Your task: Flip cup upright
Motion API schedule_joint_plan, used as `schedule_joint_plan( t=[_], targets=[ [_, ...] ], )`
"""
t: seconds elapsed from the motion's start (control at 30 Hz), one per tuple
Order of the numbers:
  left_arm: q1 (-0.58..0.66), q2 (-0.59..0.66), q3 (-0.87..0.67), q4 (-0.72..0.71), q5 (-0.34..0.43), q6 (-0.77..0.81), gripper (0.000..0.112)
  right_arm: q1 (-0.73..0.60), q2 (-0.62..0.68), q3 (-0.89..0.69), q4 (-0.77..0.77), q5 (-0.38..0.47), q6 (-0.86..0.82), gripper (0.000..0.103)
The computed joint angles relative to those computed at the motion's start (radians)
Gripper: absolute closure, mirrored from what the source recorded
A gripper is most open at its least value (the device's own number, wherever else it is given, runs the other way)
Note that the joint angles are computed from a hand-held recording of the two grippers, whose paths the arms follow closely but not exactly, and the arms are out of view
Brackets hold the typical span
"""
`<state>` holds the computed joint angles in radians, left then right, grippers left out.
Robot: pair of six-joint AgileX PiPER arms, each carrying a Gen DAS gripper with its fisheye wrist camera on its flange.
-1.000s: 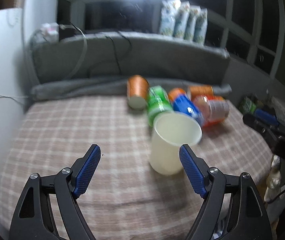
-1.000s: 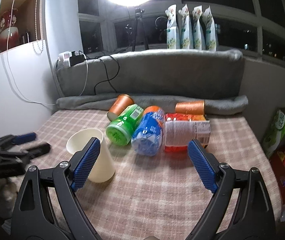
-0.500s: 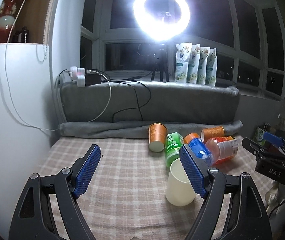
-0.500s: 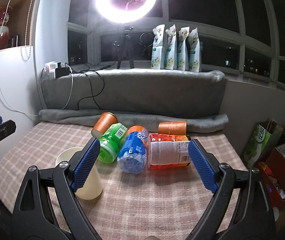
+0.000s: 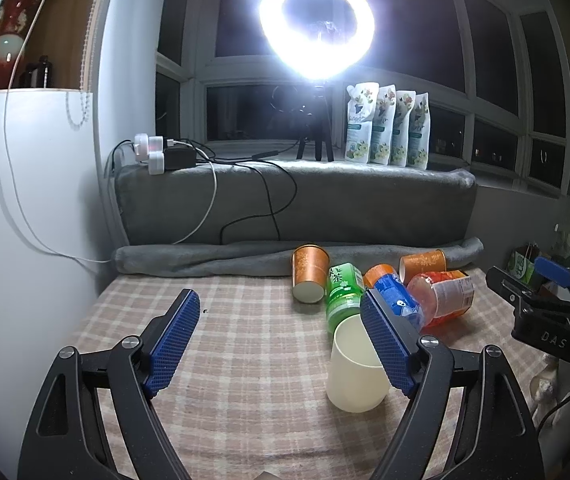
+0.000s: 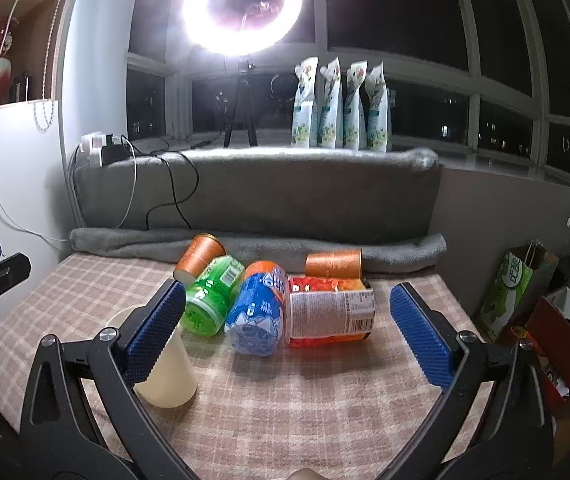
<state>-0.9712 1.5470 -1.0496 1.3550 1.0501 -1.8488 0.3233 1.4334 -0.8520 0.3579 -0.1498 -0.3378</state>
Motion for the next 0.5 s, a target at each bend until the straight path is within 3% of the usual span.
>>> schedule_joint_plan(
  t=[0.1,0.5],
  targets=[
    [-0.001,0.003,-0.005,-0.006,0.005,-0.001,0.03,0.009,-0.003,-0.001,0.062,-0.006,-0.066,0.0],
    [-0.002,0.0,-0.001,-0.007,0.004,-0.006,0.029,0.009,-0.003,-0.002,0.072,-0.005,-0.074,0.0]
  ],
)
